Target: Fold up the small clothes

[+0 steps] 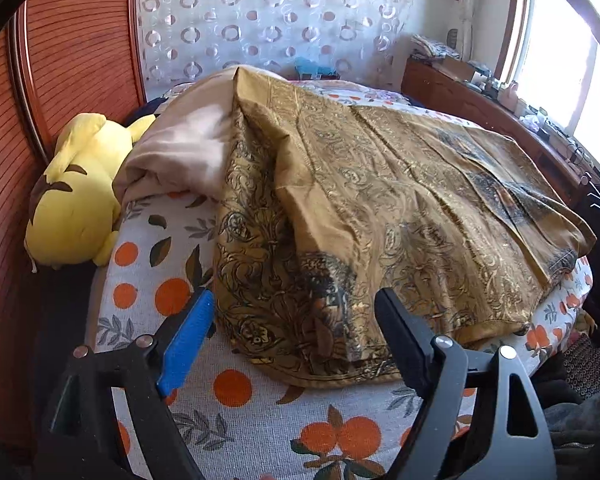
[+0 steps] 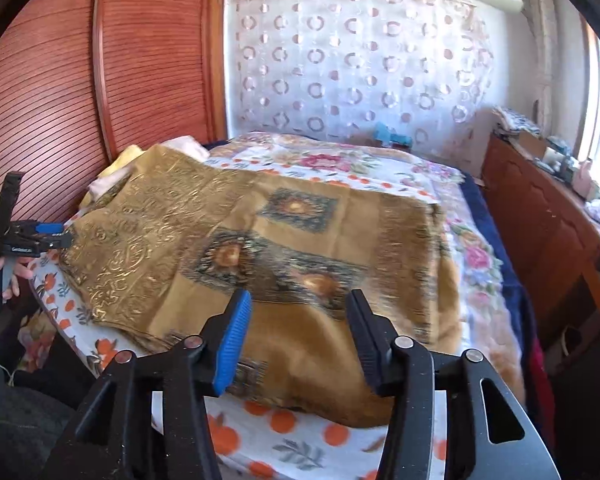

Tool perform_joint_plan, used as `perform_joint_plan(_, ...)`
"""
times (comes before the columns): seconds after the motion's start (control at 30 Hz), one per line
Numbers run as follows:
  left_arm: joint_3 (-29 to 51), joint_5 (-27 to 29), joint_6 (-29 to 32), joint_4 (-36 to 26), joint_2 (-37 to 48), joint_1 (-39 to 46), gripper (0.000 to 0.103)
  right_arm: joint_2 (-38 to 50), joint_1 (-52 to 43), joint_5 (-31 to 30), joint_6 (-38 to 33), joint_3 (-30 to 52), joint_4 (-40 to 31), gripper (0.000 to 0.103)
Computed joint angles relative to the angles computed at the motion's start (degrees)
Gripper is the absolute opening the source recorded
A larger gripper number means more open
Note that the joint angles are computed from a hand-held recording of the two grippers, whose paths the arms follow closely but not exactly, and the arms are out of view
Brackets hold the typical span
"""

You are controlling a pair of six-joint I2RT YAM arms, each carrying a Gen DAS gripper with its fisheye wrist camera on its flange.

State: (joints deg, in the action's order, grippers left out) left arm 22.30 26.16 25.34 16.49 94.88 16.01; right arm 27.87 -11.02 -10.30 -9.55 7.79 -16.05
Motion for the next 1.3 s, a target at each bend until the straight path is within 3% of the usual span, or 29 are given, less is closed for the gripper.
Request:
perform_joint_plan(0.17, 0.83, -0.87, 0.01, 0.93, 3.16, 0.46, 0.083, 16.04, 8.60, 2.83, 4.73, -1.99, 17.06, 0.061)
perform_joint_plan(0.33, 0.78, -0.72, 0.48, 2.68, 5.07, 1.04, 0.083, 40.44, 12.46, 4.65, 6.59, 1.49, 35.22, 0.062)
perform_joint_plan(0.53, -0.91, -2.07, 0.10, 6.23, 5.12, 0.25, 0.083, 56.25, 14.50, 7.07, 8.99, 6.23, 42.61, 0.062)
perform_joint_plan(0.7, -1.65, -3.19, -0.35, 8.22, 5.31, -0.36, 0.083, 60.20, 16.82, 11.79, 8.00, 5.77, 48.02, 0.065)
perform_joint_plan(0.9, -1.31, -3.25, -1.06, 7.53, 5.14, -0.52, 0.083, 61.44, 14.90, 9.98, 6.89, 6.84, 48.13, 0.069)
perform_joint_plan(1.07, 1.46, 6.61, -4.02, 2.96, 3.80, 5.53, 0.083, 61.29, 17.03, 11.46, 7.98, 6.23, 48.43, 0.070)
perform_joint_plan(1.3, 5.89, 8.76, -6.11, -1.17, 5.79, 6.49, 0.083, 60.93, 18.08, 12.40, 8.80, 4.92, 49.55, 0.070)
